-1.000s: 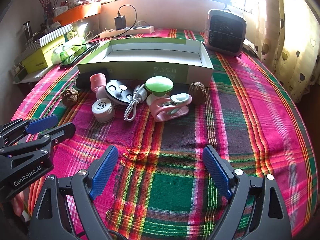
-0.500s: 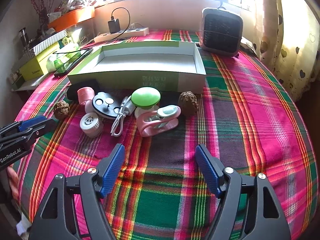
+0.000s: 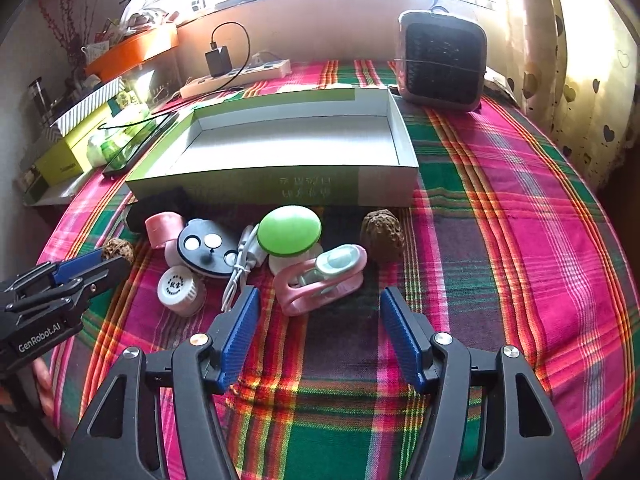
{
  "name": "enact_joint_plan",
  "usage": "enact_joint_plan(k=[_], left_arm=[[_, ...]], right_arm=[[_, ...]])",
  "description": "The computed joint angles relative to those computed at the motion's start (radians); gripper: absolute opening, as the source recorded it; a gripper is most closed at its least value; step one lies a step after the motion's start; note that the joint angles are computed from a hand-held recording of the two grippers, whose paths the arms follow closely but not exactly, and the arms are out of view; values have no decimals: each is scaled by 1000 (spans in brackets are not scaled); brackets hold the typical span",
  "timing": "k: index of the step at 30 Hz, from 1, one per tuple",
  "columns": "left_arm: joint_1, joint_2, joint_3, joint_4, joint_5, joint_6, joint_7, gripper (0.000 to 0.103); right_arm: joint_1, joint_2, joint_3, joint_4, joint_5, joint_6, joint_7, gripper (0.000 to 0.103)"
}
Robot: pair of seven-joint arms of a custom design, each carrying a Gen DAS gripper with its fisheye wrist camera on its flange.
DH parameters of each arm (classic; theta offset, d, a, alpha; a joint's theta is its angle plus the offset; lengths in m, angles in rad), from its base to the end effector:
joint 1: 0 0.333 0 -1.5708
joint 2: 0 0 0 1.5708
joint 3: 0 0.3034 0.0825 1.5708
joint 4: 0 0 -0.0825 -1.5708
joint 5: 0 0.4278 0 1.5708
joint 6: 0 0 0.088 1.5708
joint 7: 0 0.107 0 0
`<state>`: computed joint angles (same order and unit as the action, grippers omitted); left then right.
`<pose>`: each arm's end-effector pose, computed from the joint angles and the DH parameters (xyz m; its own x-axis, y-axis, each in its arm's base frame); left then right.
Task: Organize objects
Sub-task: 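Move the left gripper to the walnut while the right gripper approaches the pink-and-white object, then close the left gripper on the walnut while the right gripper closes on the pink-and-white object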
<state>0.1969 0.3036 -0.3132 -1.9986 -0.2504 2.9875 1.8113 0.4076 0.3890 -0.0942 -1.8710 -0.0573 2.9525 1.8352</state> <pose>0.6755 -0.0503 0.3525 -0.1210 -0.9847 0.1254 -0.7652 0.0120 -0.6436 0.6725 0.2277 0.3488 0.1522 -0.9843 -0.0891 -0.7702 -0.0616 -0.6348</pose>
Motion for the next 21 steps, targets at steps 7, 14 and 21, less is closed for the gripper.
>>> enact_joint_plan(k=[7,14,21], left_arm=[[-3,13,5,19,10,-11,-9,42],[-16,20,20,30,39,-19,-28,42],[-15,21,21,35,53,-29,-36,42]], right_arm=[[29,20,-40,39,-25,-42,70,63],[34,-14,-66,-7,-95,-43,146,55],[35,-45,-86,-44,-187,-51,229,42]])
